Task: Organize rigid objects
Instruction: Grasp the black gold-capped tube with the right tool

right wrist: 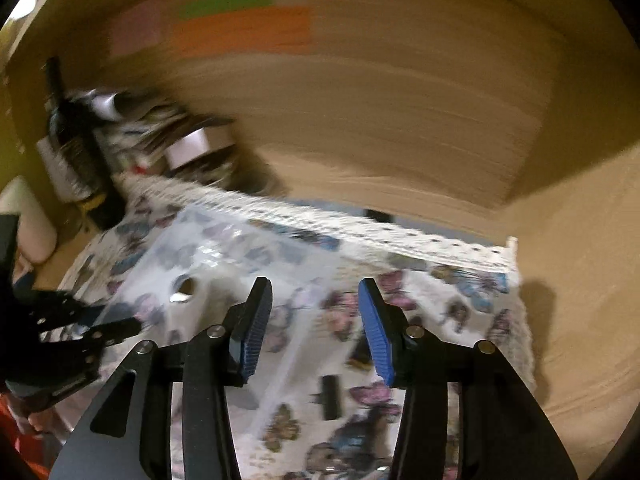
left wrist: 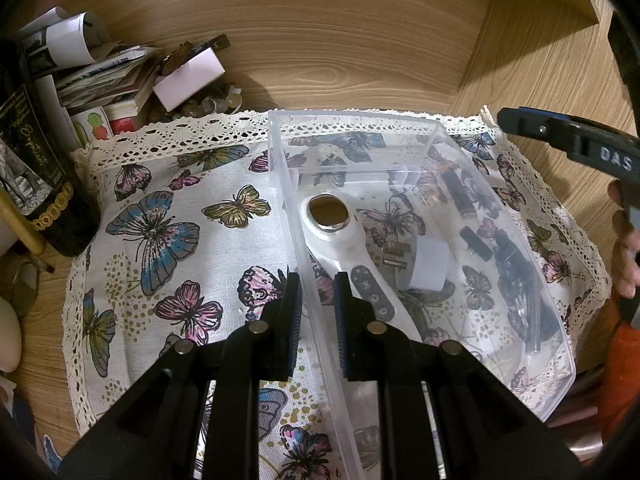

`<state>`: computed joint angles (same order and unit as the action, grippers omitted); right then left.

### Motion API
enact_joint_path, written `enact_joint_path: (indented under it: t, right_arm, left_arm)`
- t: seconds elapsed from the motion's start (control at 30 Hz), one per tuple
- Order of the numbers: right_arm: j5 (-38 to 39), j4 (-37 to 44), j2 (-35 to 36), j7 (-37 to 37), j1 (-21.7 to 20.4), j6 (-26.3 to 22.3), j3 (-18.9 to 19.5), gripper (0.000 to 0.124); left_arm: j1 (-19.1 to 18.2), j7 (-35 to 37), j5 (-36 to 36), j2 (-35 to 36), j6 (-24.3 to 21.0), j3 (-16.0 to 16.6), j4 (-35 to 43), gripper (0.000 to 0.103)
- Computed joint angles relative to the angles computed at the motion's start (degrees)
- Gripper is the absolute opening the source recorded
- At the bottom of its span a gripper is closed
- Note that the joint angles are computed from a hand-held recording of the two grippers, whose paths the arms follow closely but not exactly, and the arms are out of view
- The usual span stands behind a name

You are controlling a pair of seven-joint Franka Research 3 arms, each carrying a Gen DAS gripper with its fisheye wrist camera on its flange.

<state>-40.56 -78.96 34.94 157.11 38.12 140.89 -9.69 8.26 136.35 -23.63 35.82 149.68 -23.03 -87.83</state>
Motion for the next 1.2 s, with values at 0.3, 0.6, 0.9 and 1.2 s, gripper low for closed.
enact_joint_path:
  t: [0.3, 0.6, 0.9, 1.2]
  right_arm:
    - [3.2, -4.1, -0.7, 3.0, -3.4, -0.3, 0.8, 0.042]
    - [13.9, 0.2, 5.4, -5.3, -6.9, 0.4, 2.8, 0.042]
    - [20.0, 6.6, 11.2, -10.7, -6.3, -2.2, 0.9, 0.029]
    - [17.7, 2.8, 9.3, -6.9, -3.9, -0.4, -1.6, 0.022]
  left_arm:
    - [0.1, -0.3, 0.1, -0.1, 0.1, -0.1, -0.2, 0.014]
    - [0.1, 0.0, 0.1, -0.2, 0.3, -0.1, -0.4, 0.014]
    - [0.1, 0.0, 0.0, -0.2, 0.2, -0.1, -0.4, 0.014]
    - [0.1, 0.0, 0.0, -0.2, 0.3, -0.1, -0.4, 0.014]
